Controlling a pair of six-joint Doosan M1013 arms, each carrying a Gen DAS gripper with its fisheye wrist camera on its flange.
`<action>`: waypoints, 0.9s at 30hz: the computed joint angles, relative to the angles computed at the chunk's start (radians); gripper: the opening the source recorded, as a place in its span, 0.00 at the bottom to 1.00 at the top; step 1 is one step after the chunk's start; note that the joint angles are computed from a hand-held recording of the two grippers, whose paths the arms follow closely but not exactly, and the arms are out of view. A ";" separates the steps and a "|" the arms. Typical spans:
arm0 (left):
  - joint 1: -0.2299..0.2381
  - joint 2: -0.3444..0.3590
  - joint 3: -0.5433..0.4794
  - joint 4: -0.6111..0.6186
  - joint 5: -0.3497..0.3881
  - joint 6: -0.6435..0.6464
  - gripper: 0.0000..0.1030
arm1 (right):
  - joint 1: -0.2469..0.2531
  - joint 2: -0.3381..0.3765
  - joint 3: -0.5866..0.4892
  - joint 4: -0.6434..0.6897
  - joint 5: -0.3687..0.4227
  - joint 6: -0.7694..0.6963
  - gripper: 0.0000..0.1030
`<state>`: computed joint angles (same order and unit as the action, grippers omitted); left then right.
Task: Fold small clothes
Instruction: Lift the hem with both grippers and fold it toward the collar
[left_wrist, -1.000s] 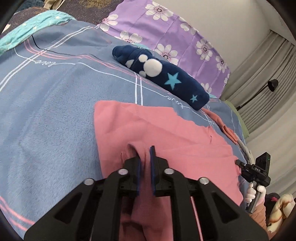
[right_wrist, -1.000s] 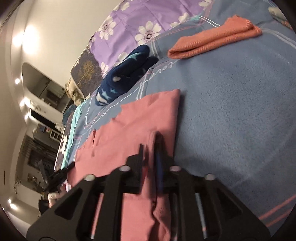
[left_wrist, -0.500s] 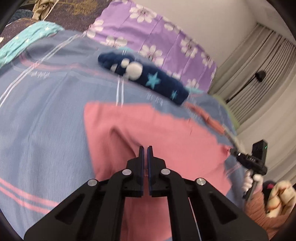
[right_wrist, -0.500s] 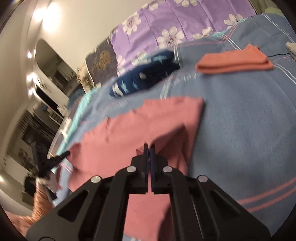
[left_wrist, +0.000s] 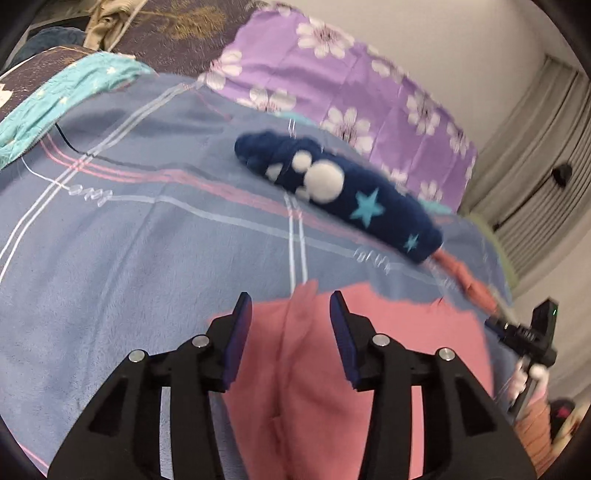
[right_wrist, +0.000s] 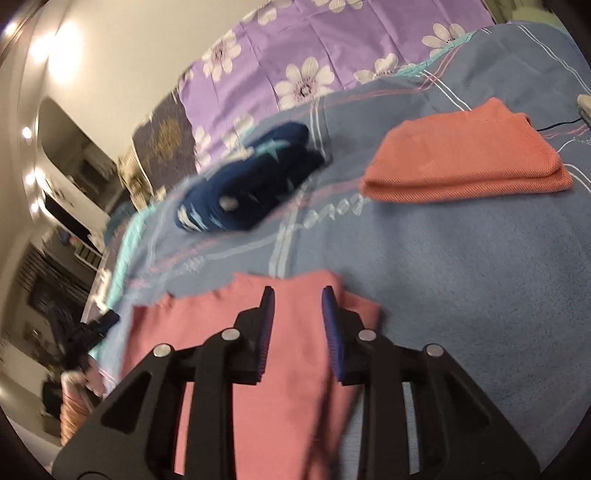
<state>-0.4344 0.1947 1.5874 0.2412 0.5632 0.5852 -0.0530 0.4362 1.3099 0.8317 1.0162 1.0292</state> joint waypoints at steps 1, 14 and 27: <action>0.001 0.009 -0.008 -0.015 0.011 0.019 0.43 | 0.001 0.003 0.000 -0.003 -0.001 0.009 0.28; -0.034 0.058 -0.080 0.117 0.105 0.037 0.02 | 0.024 -0.030 0.030 0.074 -0.107 -0.139 0.05; -0.022 0.069 -0.069 0.182 0.178 -0.019 0.13 | 0.028 0.020 0.001 -0.062 -0.091 0.021 0.16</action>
<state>-0.4568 0.2635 1.5185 0.4231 0.7409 0.5659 -0.0245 0.4563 1.3105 0.7697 0.9257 1.0499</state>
